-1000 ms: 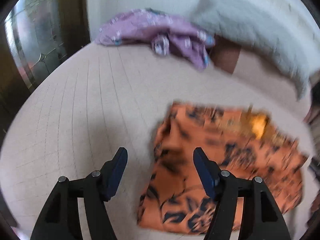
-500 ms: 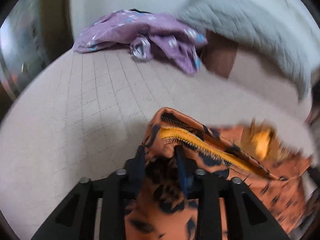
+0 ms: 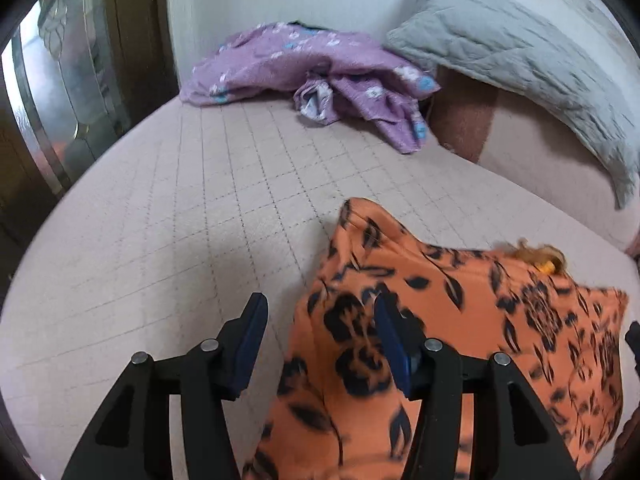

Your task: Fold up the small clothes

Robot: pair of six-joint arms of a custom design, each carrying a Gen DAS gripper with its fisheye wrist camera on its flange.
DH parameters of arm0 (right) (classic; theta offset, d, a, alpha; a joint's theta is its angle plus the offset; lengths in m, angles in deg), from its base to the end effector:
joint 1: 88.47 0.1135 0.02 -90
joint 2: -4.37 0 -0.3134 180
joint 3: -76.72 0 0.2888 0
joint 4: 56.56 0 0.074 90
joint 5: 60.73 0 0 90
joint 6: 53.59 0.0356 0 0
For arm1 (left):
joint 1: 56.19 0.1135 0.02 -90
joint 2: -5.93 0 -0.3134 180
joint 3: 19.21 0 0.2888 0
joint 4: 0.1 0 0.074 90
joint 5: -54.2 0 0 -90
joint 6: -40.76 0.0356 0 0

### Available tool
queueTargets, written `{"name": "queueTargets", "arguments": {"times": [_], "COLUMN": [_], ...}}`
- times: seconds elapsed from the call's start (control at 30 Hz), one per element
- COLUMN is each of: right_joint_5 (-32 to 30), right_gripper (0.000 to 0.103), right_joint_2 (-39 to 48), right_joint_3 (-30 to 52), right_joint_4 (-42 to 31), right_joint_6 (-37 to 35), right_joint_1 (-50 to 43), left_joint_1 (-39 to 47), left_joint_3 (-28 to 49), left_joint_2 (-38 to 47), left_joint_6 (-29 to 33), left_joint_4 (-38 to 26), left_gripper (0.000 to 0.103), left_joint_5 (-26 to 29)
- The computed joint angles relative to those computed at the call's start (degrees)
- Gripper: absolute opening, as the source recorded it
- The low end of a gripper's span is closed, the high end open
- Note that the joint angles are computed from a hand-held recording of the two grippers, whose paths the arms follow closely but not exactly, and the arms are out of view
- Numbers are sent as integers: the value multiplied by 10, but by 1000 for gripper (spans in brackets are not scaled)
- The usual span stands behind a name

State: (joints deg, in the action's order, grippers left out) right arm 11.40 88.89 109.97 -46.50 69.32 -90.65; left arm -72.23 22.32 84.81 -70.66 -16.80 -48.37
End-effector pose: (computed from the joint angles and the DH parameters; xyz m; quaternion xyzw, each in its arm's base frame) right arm 0.2522 0.0013 0.1291 0.2100 0.8772 0.2445 0.3560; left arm 0.2453 -0.0625 0.1578 -0.0781 0.9428 0.0001 0.3239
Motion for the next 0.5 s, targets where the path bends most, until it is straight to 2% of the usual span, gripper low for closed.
{"name": "queueTargets", "arguments": {"times": [0.13, 0.27, 0.33, 0.4, 0.5], "right_joint_5": [1, 22, 41, 36, 23], "right_gripper": [29, 29, 28, 28, 32], "right_joint_2": [-102, -142, -123, -112, -221], "right_joint_3": [-16, -31, -29, -44, -66], "right_joint_4": [-102, -155, -196, -203, -259], "right_joint_6": [-5, 28, 39, 48, 69], "right_joint_1": [42, 104, 136, 150, 143], "left_joint_1": [-69, -112, -112, -111, -117], "left_joint_3": [-35, -42, -49, -63, -93], "left_joint_2": [-65, -31, 3, -33, -136], "left_joint_6": [-15, -40, -32, -32, -43], "left_joint_4": [-50, -82, -79, -86, -123], "left_gripper": [57, 57, 58, 58, 59], "left_joint_5": [-66, -119, -112, -107, -86]}}
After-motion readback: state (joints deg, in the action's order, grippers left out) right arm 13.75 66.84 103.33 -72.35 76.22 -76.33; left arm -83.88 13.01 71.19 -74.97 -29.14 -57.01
